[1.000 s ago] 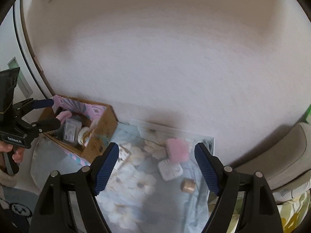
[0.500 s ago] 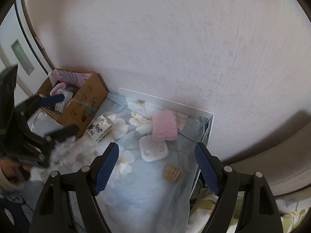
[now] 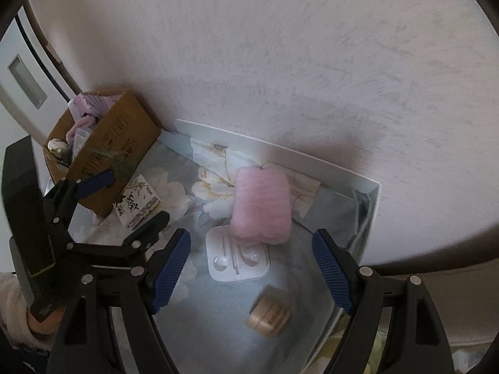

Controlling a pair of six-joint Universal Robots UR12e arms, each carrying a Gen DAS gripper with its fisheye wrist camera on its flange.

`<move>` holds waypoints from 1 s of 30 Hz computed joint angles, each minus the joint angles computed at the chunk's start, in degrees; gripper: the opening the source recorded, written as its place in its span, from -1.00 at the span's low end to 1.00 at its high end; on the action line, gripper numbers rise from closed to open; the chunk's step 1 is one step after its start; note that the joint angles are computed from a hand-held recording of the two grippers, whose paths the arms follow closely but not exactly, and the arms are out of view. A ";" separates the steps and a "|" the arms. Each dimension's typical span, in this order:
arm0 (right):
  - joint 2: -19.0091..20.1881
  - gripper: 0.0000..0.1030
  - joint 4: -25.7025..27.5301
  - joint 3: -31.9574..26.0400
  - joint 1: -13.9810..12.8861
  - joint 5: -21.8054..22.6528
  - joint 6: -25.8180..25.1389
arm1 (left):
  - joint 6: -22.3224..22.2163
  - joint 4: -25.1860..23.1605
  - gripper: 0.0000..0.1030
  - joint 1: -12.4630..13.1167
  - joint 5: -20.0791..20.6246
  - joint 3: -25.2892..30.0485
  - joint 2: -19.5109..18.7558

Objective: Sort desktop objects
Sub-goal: 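Move both grippers back over the tray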

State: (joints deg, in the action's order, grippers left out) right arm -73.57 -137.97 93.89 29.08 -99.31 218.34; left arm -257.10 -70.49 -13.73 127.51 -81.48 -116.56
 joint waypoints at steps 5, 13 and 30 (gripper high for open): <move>0.64 0.49 -0.62 -0.24 -0.58 1.28 -1.70 | -9.61 -7.72 0.85 0.85 -1.41 2.77 -1.36; 1.60 0.49 -0.10 -0.61 -1.12 0.95 -4.06 | -12.15 -5.73 0.85 2.63 -7.86 1.07 -0.75; 3.32 0.49 -4.56 0.23 -1.98 2.81 -3.04 | 2.11 9.80 0.82 2.78 -10.10 -5.89 2.45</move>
State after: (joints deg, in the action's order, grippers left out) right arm -70.26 -142.53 94.13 27.10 -96.50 215.30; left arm -254.99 -60.68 -10.95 117.41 -87.37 -114.11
